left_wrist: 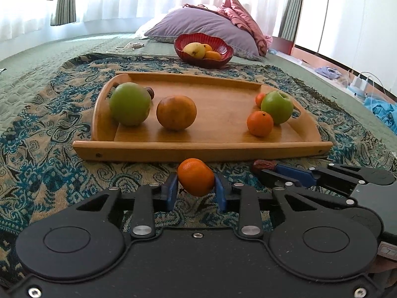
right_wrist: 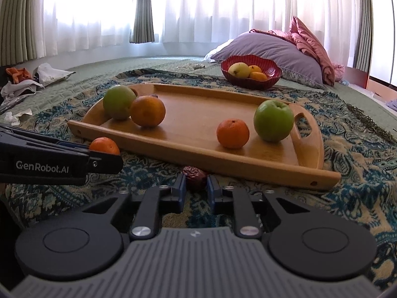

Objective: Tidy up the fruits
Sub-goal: 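Grasp the tangerine with the left tool while the right tool grasps the date, then carry the tangerine and date over the wooden tray with both tools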

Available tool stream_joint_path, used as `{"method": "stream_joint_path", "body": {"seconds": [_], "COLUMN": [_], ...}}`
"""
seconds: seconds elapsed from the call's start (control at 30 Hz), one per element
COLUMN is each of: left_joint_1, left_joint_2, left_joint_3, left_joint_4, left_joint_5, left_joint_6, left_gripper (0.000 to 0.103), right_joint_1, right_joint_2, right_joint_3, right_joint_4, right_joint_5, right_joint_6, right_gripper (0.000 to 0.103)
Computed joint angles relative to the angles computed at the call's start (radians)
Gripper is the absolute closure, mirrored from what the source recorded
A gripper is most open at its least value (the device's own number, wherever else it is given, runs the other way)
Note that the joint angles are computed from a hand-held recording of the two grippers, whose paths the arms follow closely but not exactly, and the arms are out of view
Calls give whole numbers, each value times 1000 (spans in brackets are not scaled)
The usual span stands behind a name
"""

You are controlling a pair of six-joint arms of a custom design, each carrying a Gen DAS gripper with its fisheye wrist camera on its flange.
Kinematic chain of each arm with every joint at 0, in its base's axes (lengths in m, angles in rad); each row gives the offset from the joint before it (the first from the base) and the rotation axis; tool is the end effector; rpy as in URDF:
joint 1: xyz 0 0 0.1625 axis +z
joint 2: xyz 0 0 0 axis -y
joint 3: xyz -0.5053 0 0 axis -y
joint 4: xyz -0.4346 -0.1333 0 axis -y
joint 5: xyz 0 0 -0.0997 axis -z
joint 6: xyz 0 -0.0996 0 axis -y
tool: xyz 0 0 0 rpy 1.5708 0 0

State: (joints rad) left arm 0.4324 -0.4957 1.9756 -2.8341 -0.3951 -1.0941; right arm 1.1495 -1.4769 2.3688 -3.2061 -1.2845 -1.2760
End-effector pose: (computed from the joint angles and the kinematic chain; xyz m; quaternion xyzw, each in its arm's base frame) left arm -0.4259 -0.4446 -0.0888 0.0782 0.8257 -0.4559 0.3229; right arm -0.0401 -0.4843 0.3245 0.4294 -0.8178 0.3374 0.1819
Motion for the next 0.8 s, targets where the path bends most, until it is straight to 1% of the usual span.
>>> {"method": "stream_joint_path", "body": {"seconds": [0.1,0.13,0.37,0.53,0.73,0.77,0.8], "left_joint_1": [1,1,6,9,14,15,15], "left_joint_2": [1,1,-4,-9,-10,-9,-8], "left_joint_3": [-2,-2,-4,-2,-2,-3,-4], "left_joint_4": [3,6,30,48,51,50,49], "left_joint_5": [8,11,33,42,52,54,56], "left_joint_6": [-4,-7,-26,-41,-53,-53,-52], "left_gripper": [73,73,73,73,73,73,73], "right_joint_1": [4,7,32,49,63,63,65], "right_joint_2": [6,8,32,59,80,81,84], "right_joint_3": [0,-1,-2,8,14,16,17], "right_joint_4": [-3,-2,-14,-68,-117,-121,-129], "right_joint_5": [0,0,-11,-31,-58,-59,-61], "right_joint_6": [12,15,14,19,56,59,59], "right_gripper": [64,60,47,47,47,49,56]}}
